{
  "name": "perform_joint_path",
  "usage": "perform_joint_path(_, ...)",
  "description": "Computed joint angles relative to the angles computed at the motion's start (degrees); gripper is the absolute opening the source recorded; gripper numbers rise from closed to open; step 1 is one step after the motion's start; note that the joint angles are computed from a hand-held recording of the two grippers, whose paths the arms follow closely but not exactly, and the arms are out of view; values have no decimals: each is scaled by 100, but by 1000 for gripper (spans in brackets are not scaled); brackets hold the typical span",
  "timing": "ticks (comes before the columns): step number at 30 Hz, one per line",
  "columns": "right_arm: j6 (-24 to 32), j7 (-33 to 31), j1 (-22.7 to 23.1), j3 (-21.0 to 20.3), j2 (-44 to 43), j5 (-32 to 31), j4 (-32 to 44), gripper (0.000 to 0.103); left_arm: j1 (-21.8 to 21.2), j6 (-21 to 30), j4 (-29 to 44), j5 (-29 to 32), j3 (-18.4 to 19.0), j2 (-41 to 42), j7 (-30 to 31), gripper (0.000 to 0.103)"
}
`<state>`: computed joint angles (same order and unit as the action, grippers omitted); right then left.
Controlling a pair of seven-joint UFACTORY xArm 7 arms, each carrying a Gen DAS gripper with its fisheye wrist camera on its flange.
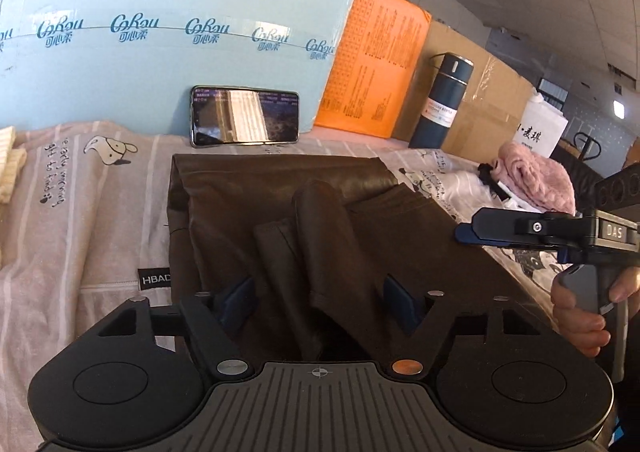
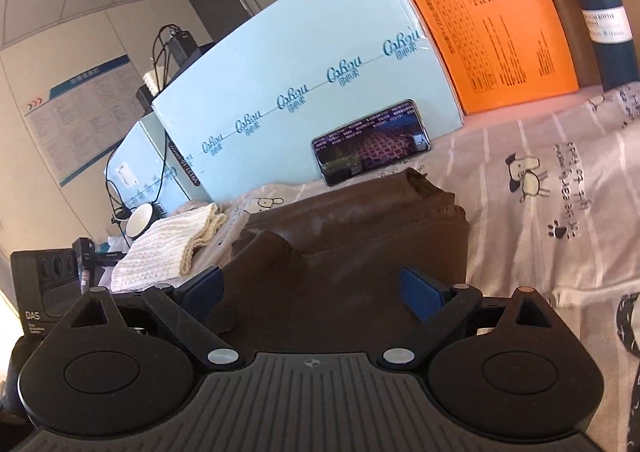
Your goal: Fold clothes
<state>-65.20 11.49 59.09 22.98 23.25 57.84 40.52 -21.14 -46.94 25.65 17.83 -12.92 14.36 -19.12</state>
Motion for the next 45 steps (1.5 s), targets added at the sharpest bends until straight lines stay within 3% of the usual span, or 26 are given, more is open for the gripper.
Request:
perform_joint_path(6, -262, 336, 9, -2, 131, -104, -59, 95, -28, 0, 44, -26, -29, 94, -51, 49)
perform_joint_path(15, -340, 251, 38, 13, 186, -1, -11, 95, -273, -490, -9, -509, 1, 217, 527, 25)
perform_joint_path(20, -654, 495, 54, 12, 243, -128, -87, 95, -288, -556, -33, -605, 8, 199, 647, 24)
perform_joint_path(23, -946, 768, 33, 10, 274, -316, -202, 95, -348, -464, -31, -776, 12, 174, 752, 29)
perform_joint_path(26, -1042, 938, -21, 20, 260, -533, -299, 95, -440, -729, -85, -983, 16, 206, 951, 33)
perform_joint_path(28, -1026, 965, -45, 24, 242, -634, -326, 95, -453, -964, -113, -1033, 14, 249, 1002, 41)
perform_joint_path(32, -834, 878, -72, 24, 194, -749, -323, 95, -339, -1287, -127, -867, 10, 315, 805, 70)
perform_joint_path(34, -726, 840, -80, 22, 174, -759, -313, 95, -510, -1129, -111, -1295, 12, 267, 1029, 71)
perform_joint_path(37, -543, 755, -80, 19, 133, -680, -288, 95, -1007, -740, -30, -2498, 32, 193, 1790, 72)
perform_joint_path(39, -426, 704, -81, 13, 100, -644, -281, 95, -1197, -520, 54, -2969, 44, 183, 2125, 78)
perform_joint_path(43, -139, 578, -87, -2, 35, -550, -257, 95, -1239, -162, 156, -3176, 63, 178, 2282, 85)
perform_joint_path(45, -124, 561, -69, -19, 29, -530, -258, 95, -1115, -158, 131, -2952, 53, 177, 2105, 86)
